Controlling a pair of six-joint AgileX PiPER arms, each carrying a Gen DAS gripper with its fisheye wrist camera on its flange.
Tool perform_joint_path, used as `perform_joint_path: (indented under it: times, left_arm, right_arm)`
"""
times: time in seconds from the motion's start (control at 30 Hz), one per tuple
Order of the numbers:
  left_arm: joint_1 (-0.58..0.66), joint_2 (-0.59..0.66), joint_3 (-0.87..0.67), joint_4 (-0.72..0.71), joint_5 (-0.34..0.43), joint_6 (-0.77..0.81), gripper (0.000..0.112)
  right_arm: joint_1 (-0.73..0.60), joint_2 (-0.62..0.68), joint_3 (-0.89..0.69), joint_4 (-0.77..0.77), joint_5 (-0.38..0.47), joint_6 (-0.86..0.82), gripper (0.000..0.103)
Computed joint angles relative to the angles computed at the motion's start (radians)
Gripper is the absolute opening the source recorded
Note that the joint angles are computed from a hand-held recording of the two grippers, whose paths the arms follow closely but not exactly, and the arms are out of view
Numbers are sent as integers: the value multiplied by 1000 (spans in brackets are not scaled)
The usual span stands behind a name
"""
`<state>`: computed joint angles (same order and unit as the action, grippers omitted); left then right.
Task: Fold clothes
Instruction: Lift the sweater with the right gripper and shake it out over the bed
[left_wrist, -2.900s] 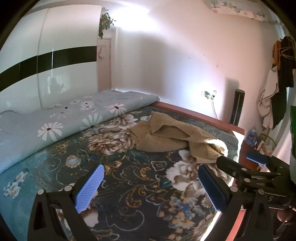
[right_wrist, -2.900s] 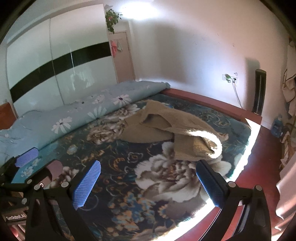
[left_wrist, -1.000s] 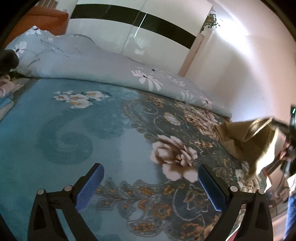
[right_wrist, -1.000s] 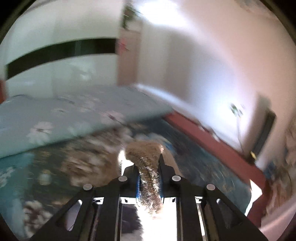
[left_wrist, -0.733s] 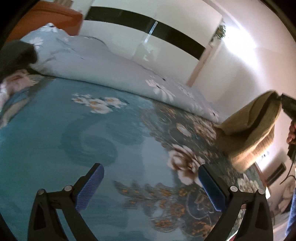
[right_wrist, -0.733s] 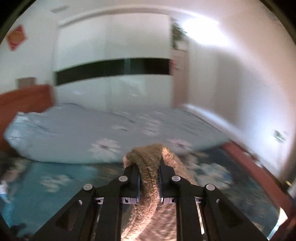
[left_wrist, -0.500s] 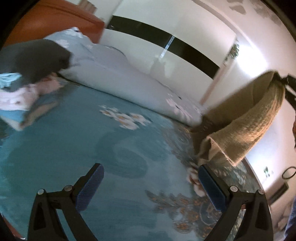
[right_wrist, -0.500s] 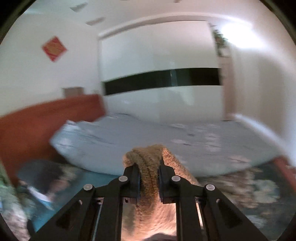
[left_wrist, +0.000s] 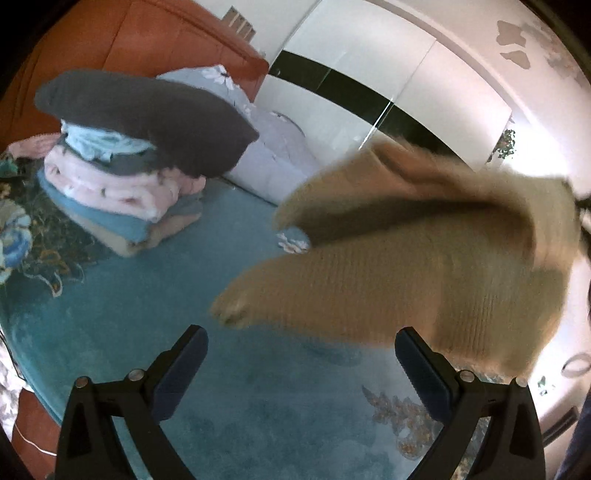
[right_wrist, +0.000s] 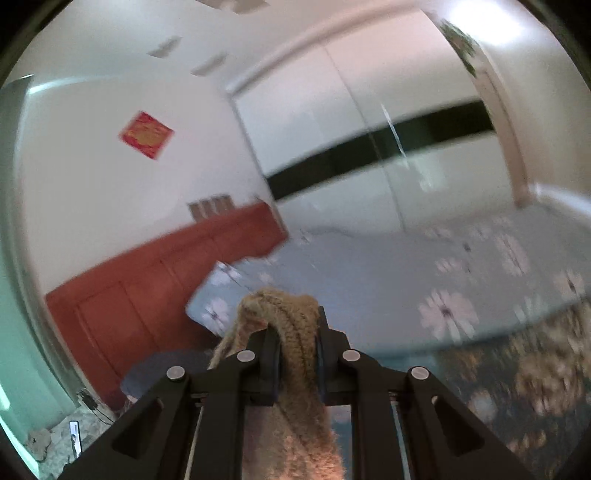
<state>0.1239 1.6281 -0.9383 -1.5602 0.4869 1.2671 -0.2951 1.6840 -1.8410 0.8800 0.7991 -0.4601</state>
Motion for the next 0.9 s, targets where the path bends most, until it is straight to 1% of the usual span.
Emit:
perform_joint_path:
  times: [0.07,0.17,0.23,0.33,0.4,0.43,0.47,0.53,0.63,0.73,0.8,0.83,0.87,0.9]
  left_arm:
    - [-12,16,-1,9,-1,-2,103]
    - [-49,47,-16,30,-16,-12,103]
    - [-75,69,-29,46,-23,-29,103]
    - [-110,100,-49,85,-33,-66,103]
    - [-138,111,-57,116,-53,-98,103]
    - [-151,119,-61,120,-63,-98,103]
    - [-162,121,-63,133,-71,-109,103]
    - [-183,131,-72,165,-90,-140,103]
    - [-212,152,-87,204,-102,-173,103]
    - [-242,162,-89,201,-105,-147,103]
    - [-259,168,-92,197,-108,-114,103]
    - [-270,167,-90,198,-116,-88,103]
    - [-277,164,-87,205,-125,-72,103]
    - [-286,161,-85,228,-137,-60,103]
  right_arm:
    - [-51,-21,137,-7,-26,-47,15]
    - [-119,1,260,-49,-62,-84,15]
    - [-172,40,305,-85,-77,-86,15]
    - [-202,104,342,-205,-159,-28,15]
    - [-217,157,353,-304,-213,38,15]
    - [-229,178,353,-333,-223,55,15]
    - [-243,196,353,-346,-225,65,15]
    - [-261,238,322,-370,-196,102,15]
    - [-275,299,311,-430,-196,148,15]
    - [-292,356,288,-473,-168,185,15]
    - [-311,343,311,-466,-162,149,16]
    - [-320,335,323,-463,-160,129,17]
    - [-329,328,335,-460,-158,110,24]
    - [-345,296,368,-436,-165,59,37]
